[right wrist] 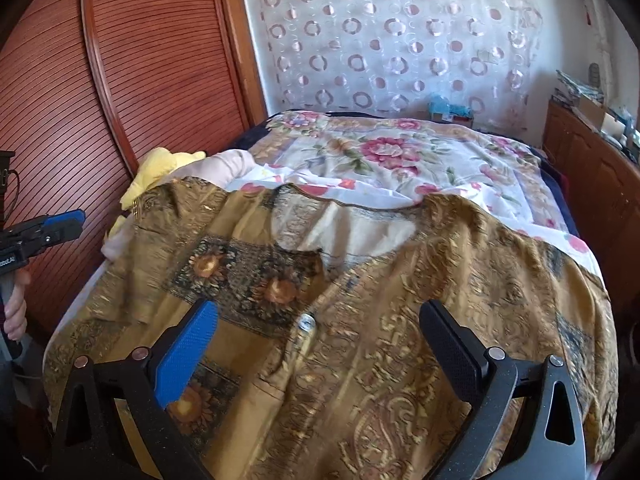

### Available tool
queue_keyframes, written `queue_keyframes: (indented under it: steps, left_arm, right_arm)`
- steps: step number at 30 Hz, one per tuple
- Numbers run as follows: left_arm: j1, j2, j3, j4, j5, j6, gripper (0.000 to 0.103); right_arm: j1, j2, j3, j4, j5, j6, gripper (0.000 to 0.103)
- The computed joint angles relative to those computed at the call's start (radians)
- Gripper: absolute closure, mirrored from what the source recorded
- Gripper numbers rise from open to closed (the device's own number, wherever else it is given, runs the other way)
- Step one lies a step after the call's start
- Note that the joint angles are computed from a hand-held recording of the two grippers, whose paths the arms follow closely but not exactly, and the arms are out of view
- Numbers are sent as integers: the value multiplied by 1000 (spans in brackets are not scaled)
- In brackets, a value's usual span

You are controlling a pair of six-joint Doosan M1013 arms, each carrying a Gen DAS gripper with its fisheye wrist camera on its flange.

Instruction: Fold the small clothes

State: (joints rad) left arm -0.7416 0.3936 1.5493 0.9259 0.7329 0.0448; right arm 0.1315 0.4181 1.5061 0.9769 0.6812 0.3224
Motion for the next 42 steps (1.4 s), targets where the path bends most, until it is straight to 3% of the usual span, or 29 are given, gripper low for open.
queue_keyframes:
  steps: [3, 6, 14, 20, 24, 26, 27, 28, 29, 39, 42]
  left_arm:
    - [3, -6, 12, 6, 71, -26, 53]
    - [10, -14, 34, 29, 80, -73, 22]
    - [28, -12, 44, 16, 115, -114, 22]
    - [42, 6, 26, -23, 117, -58, 22]
    - [55, 14, 22, -38, 99, -42, 22]
    - [61, 22, 15, -51, 96, -27, 22]
    - [64, 25, 12, -53, 92, -24, 22]
    - [68, 30, 7, -58, 89, -18, 22]
    - [69, 33, 3, -60, 89, -15, 22]
    - [104, 92, -88, -125, 70, 134, 22]
    - [120, 111, -115, -166, 37, 202, 22]
  right_arm:
    - [19, 8, -23, -6, 32, -11, 9]
    - [41, 23, -57, -1, 81, -43, 23]
    - [118, 114, -180, -76, 229, -22, 35]
    - [161, 212, -297, -259, 231, 158, 48]
    - [177, 240, -329, -308, 200, 202, 59]
    - [193, 235, -321, -329, 164, 195, 71]
    - [200, 230, -309, -343, 131, 184, 88]
    - [204, 227, -302, -345, 115, 170, 97]
    - [200, 235, -315, -330, 152, 158, 99]
    - [144, 179, -251, -242, 163, 132, 100]
    - [144, 176, -242, -253, 142, 145, 90]
